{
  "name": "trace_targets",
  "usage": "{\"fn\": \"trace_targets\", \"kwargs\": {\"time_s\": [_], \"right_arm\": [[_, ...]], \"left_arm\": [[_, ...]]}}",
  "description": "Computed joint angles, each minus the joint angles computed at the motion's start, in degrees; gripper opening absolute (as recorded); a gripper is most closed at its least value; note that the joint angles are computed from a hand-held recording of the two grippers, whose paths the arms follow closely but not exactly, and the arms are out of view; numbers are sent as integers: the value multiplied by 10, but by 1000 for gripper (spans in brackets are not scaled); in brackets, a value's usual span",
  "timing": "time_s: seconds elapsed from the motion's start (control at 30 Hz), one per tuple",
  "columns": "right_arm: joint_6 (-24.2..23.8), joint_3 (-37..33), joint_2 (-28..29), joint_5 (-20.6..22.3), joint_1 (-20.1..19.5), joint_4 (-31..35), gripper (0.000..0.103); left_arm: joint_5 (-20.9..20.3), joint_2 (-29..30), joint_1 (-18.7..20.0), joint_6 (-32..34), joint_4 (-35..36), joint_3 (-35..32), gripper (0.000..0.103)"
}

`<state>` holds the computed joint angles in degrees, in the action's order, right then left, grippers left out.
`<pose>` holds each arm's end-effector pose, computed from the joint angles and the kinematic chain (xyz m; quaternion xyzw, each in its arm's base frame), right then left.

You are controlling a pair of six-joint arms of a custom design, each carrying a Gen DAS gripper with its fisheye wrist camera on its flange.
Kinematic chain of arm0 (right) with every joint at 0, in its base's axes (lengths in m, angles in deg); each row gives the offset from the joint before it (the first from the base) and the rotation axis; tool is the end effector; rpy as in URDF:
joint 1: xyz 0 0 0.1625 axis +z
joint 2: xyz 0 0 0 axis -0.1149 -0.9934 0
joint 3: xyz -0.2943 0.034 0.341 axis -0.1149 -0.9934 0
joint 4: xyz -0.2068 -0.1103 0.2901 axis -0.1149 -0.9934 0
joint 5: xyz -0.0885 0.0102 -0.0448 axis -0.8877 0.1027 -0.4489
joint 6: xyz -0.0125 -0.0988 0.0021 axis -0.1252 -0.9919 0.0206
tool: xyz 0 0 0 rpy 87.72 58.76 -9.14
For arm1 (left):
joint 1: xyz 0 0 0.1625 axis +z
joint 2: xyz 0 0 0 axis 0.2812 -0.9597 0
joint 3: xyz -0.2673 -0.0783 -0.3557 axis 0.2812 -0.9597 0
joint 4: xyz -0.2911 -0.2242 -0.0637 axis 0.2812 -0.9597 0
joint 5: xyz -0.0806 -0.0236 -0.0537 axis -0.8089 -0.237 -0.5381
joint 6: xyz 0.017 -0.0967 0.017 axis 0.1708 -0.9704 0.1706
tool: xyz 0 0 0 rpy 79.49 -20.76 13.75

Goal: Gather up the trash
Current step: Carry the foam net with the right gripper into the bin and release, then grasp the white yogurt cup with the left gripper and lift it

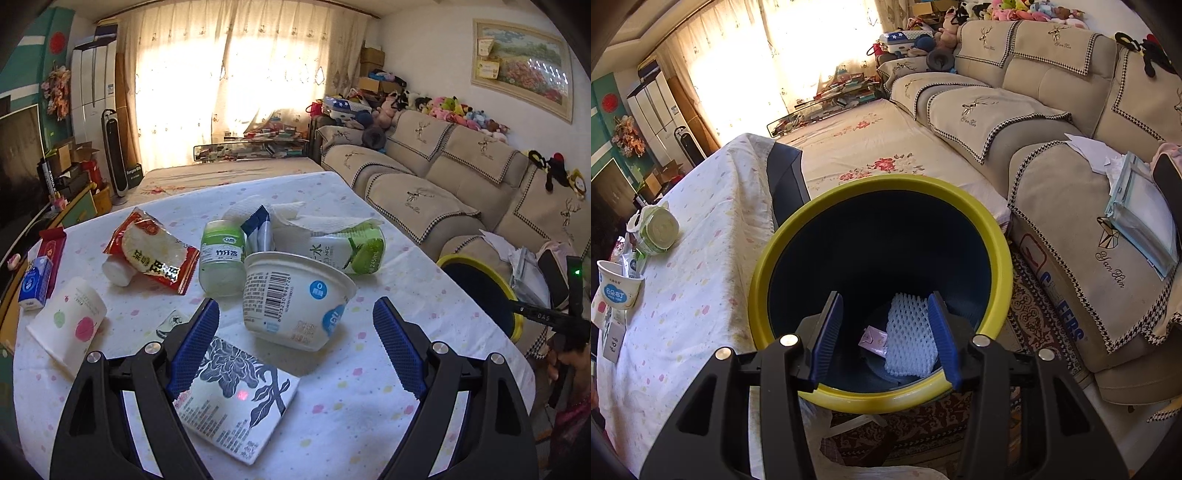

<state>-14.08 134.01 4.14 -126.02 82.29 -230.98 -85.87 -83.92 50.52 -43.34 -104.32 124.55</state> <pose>-0.0456 -0.4893 0.1946 -0.1959 -0.7923 0.4581 0.3521 -0.1420 -0.7403 0.0999 0.4288 0.8532 -0.2513 0.1584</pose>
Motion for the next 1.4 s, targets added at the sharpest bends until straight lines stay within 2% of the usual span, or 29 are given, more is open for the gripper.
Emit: {"fn": "trace_targets", "kwargs": {"time_s": [0.2,0.8,1.1,1.4], "right_arm": [[7,8,-5,15,-10,-1,47],[19,1,-3,33,-22,25,47],[19,0,-3,39,-25,32,47],[18,4,-2,43,-24,23,47]], "left_arm": [[20,34,2,-7,68,-56,84],[29,70,4,9,123,-123,84],[35,71,1,29,110,-116,80],[31,25,-14,44,72,-47,80]]}}
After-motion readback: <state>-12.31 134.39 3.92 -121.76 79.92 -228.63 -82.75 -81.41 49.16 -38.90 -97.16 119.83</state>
